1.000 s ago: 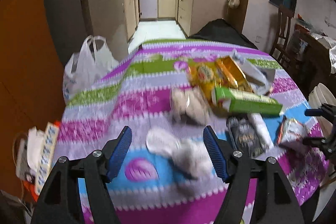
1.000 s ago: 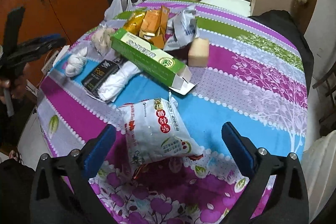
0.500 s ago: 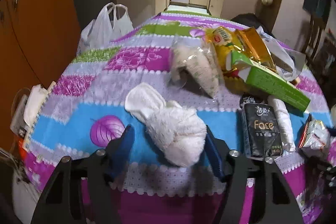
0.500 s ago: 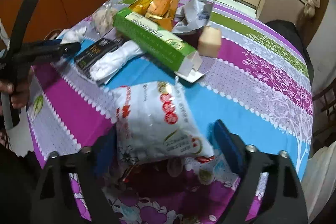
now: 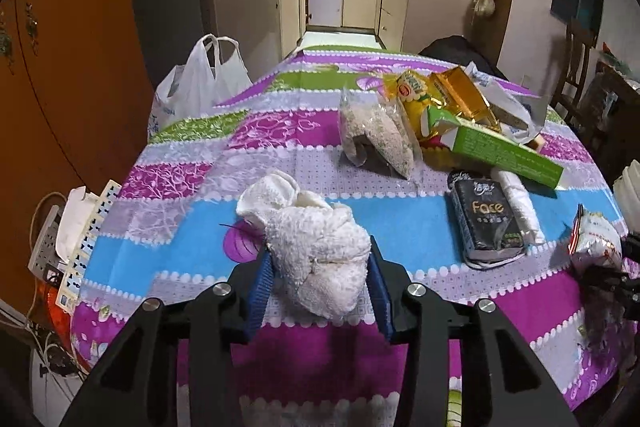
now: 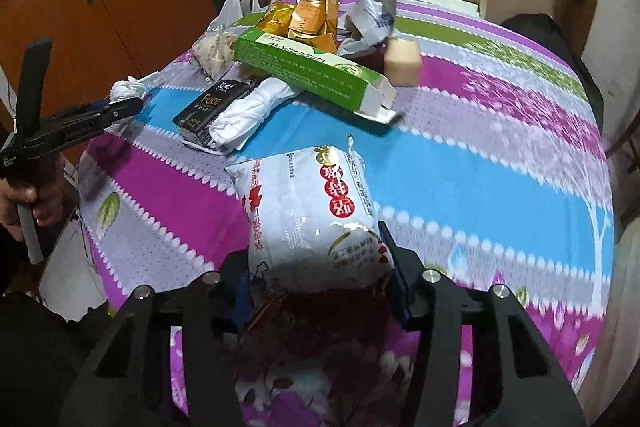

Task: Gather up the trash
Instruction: 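Grasp the white snack bag with the right gripper while the left gripper grasps the white tissue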

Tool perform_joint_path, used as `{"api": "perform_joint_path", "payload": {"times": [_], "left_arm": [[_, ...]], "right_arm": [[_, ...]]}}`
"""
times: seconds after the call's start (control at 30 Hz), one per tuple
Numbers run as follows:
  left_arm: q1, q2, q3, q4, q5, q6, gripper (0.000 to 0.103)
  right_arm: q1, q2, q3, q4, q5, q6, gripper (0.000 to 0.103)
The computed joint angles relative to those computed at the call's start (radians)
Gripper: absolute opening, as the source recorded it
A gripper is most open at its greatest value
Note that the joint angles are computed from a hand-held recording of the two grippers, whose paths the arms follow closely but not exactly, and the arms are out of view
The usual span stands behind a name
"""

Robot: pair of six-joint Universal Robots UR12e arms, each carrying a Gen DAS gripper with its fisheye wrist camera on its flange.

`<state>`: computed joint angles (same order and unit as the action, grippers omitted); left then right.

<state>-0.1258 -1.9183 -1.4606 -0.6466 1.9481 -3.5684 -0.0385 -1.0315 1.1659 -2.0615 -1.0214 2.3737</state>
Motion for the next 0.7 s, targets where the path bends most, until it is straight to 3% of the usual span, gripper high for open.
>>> {"api": "perform_joint_path", "payload": {"times": [0.3, 0.5, 0.7], "left_arm": [[-0.015, -0.003, 0.033, 0.012, -0.034, 0.074, 0.044], [-0.032, -0.02, 0.066, 0.001, -0.059, 0.12, 0.044], [-0.051, -0.043, 0.107, -0.022, -0.026, 0.139, 0.044]], "right_arm": [[-0.025, -0.055, 0.068, -0.047, 0.034, 0.115, 0.049], [-0.022, -0.077, 0.097, -0.08, 0.011, 0.13, 0.049], [-0.017, -0.088, 0.114, -0.085, 0.012, 0.132, 0.049]]}}
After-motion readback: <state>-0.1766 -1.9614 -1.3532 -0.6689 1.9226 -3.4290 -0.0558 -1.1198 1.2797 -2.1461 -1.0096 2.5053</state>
